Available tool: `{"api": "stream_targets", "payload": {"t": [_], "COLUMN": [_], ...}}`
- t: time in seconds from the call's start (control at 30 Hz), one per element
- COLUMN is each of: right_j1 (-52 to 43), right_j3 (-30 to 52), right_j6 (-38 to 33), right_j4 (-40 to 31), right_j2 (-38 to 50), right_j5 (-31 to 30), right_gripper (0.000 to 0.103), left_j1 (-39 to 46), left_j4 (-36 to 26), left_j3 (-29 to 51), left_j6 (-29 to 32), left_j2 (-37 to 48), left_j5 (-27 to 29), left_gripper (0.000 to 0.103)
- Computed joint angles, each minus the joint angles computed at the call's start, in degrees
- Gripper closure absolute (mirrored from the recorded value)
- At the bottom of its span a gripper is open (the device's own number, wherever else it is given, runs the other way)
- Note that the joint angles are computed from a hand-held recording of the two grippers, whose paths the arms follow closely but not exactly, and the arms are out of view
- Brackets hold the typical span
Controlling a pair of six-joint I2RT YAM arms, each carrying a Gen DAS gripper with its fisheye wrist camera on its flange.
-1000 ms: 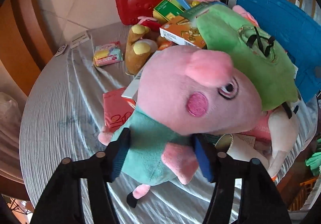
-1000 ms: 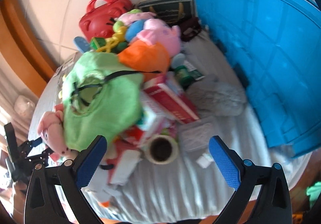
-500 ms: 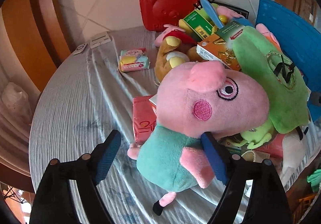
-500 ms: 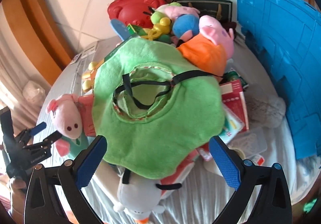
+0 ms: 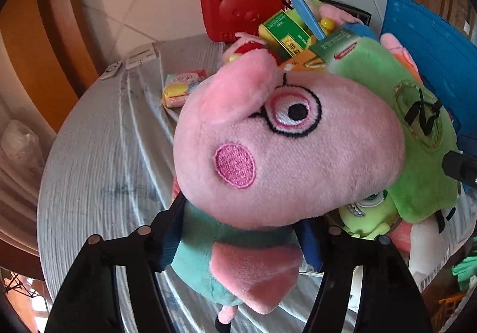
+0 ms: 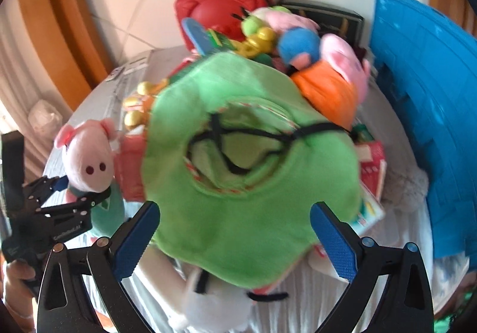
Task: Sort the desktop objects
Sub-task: 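Grasp the pink pig plush with the left tool while the right tool grasps the green bib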
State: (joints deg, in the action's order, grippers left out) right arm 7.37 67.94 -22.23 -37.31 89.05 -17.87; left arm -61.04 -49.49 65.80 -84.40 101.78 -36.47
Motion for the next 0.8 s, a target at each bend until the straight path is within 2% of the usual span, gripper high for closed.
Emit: {"api": "stream_targets", "payload": {"t": [0.1, 0.2, 0.23, 0.3, 0.33, 0.4, 0.47, 0.57, 0.8], "right_j1": [3.29, 6.15, 7.04, 8.50, 8.74, 8.27, 7.47, 6.16, 1.89], "right_j3": [0.15, 1.41, 1.61, 1.69, 2.24, 3.53, 3.18, 2.65, 5.46], "right_j6": [0.33, 1.61, 1.85, 1.62, 1.33, 0.89, 0.43, -0.12, 1.01], "right_j4": [1.98, 3.96, 4.98, 6.52, 6.29, 4.55, 4.07, 3.74, 2.07], "right_j2": [1.10, 4.86, 6.05, 7.35, 8.02, 8.55, 6.64, 2.30, -5.59], "right_j5": [1.23, 3.40, 4.74, 7.28, 7.44, 5.52, 3.34, 0.52, -6.39], "right_gripper": [0.001, 0.003, 0.010, 0.038, 0.047, 0.056, 0.075, 0.079, 0.079], "left_j1": [-1.29, -2.37, -2.65, -3.11, -2.96, -3.58, -4.51, -5.72, -7.67], "left_j4": [-6.89, -9.82, -9.79, -9.69, -8.86, -9.91, -12.36, -16.09, -25.56], "left_j3": [3.01, 4.59, 4.34, 3.80, 2.39, 2.37, 3.69, 6.38, 16.01], "left_j6": [-4.37, -6.06, -6.69, -7.57, -7.04, -8.13, -9.90, -12.12, -13.61], "left_j2": [-0.01, 0.49, 0.20, -0.50, -1.58, -2.08, -2.04, -2.08, -1.09], "left_j5": [-2.00, -2.06, -1.87, -1.39, -1.25, -1.58, -2.46, -4.58, -11.54], "left_gripper": [0.037, 0.037, 0.037, 0.037, 0.037, 0.037, 0.037, 0.037, 0.037]}}
